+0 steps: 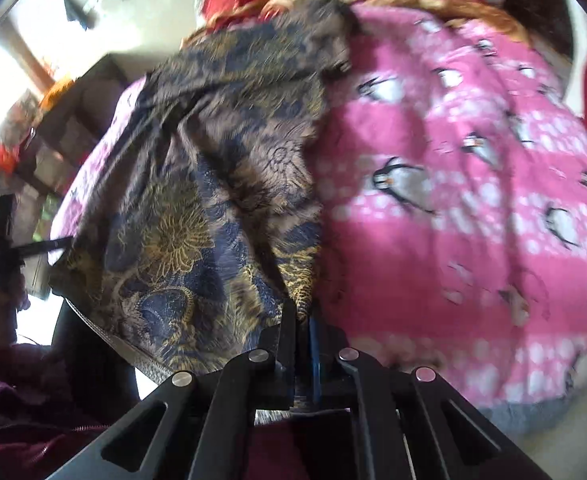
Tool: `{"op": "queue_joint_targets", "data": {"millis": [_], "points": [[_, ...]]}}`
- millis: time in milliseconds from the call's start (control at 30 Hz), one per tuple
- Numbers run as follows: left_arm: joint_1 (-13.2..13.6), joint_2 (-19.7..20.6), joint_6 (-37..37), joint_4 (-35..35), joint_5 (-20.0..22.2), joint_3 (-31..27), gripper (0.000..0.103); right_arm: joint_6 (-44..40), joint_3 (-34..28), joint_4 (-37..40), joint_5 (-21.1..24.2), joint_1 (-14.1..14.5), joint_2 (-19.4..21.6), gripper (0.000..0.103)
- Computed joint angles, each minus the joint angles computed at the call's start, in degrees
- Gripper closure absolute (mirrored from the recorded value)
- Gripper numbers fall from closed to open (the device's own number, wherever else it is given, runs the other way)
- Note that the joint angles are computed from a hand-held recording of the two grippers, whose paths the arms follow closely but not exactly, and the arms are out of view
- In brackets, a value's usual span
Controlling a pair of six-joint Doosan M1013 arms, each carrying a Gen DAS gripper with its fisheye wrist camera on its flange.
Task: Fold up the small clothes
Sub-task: 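Pull the shirt hem toward the body with both grippers, folding it lengthwise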
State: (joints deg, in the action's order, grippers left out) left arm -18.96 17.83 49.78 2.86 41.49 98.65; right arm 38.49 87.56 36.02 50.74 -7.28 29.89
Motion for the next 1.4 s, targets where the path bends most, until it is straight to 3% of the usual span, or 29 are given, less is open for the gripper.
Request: {"op": "queue_joint_targets", "data": {"millis": [233, 300, 333, 367, 400, 500, 600, 800, 933, 1133, 1300, 1400], "points": [[-0.5, -0.5, 1.8, -1.8, 0.6, 0.5, 0.077, 3.8, 1.5, 0.4, -0.5, -1.6, -0.1, 0.102], [-0.1, -0.6, 3.3, -4.3, 0.2, 0.5, 0.077, 2.3, 1.6, 3.6, -0.5, -1.9, -0.2, 0.097], [0.3, -0.9, 5.5, -7.5, -0.6, 0.9, 0.077, 1.9, 1.3, 4.9, 0.3, -2.1, -0.1, 0.082], [0.6, -1.1, 7.5, -10.3, -1.1, 1.2, 0.077, 1.8, 1.0, 5.3, 1.1, -2.2, 0.1, 0.058], [0.8, -1.1, 8.7, -11.9, -1.3, 1.3, 0.077, 2.0, 0.7, 5.6, 2.0, -2.3, 0.2, 0.052], [0.8, -0.5, 10.4, -13.7, 0.3, 0.9, 0.077, 1.8, 0.4, 6.1, 3.2, -2.2, 0.5, 0.052], [0.6, -0.6, 11.7, -15.0, 0.2, 1.1, 0.063, 1.7, 0.3, 6.2, 3.9, -2.0, 0.9, 0.052], [1.5, -0.4, 10.7, -16.2, 0.5, 0.9, 0.062, 0.8, 0.1, 6.0, 4.6, -1.6, 1.4, 0.052], [0.7, -0.1, 8.5, -11.6, 3.0, -0.1, 0.062, 1.7, -0.7, 5.7, 5.4, -1.5, 1.8, 0.052], [-0.4, 1.2, 11.1, -10.9, 4.5, -1.4, 0.036, 1.1, -1.0, 5.5, 5.9, -1.3, 2.2, 0.052], [-0.9, 2.4, 15.1, -11.3, 7.0, -3.1, 0.034, 0.0, -1.0, 6.3, 6.5, -1.2, 2.3, 0.051], [1.2, 1.5, 18.7, -18.8, 4.7, -1.9, 0.034, -0.5, -0.8, 6.1, 6.0, -1.1, 2.2, 0.051]]}}
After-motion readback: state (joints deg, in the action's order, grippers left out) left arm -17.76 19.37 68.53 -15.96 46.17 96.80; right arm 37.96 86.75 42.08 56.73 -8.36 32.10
